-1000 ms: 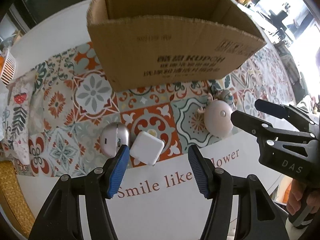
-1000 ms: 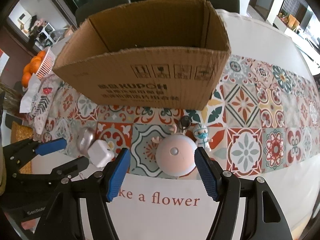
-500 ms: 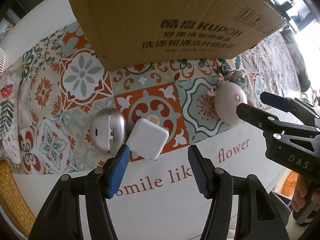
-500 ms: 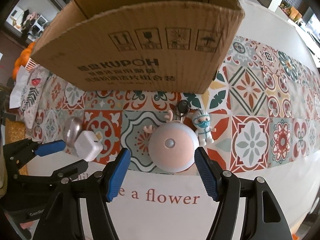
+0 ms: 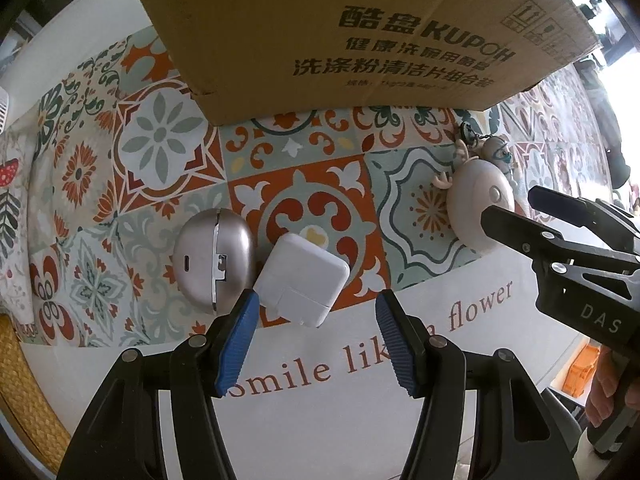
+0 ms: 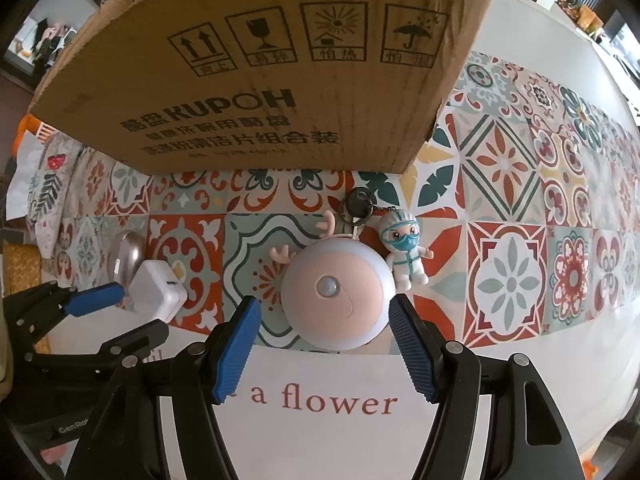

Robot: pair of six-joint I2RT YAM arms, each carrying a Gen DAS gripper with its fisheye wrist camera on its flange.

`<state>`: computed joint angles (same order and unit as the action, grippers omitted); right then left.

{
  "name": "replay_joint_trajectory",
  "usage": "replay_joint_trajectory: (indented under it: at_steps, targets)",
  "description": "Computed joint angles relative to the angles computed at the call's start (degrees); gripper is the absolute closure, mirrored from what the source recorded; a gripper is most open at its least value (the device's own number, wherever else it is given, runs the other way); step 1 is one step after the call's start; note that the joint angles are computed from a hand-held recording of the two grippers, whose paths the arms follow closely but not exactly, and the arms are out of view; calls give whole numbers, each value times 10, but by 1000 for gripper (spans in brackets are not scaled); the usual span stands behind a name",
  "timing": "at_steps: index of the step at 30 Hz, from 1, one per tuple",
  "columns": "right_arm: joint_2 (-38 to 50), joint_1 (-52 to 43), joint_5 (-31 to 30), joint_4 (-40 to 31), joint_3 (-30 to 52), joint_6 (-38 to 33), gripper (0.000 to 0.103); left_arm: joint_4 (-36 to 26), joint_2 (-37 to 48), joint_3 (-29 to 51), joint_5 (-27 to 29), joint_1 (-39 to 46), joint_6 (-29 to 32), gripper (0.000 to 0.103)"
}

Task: Organize rigid objects
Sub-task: 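Close the right gripper on the pink round lamp while the left gripper grasps the white charger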

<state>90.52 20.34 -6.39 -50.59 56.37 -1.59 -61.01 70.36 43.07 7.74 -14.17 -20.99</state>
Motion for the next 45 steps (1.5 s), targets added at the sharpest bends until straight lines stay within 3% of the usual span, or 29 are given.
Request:
replay_joint_trajectory:
  at_steps: [25,41,45]
  targets:
    - [117,2,9,60,25,10,32,125,90,-57,14,41,3,43]
    - [190,1,-4,133,7,13,24,165,113,-74,18,58,4,44]
    - [181,14,7,170,-24,16,28,153,103,-70,2,43,-9,49]
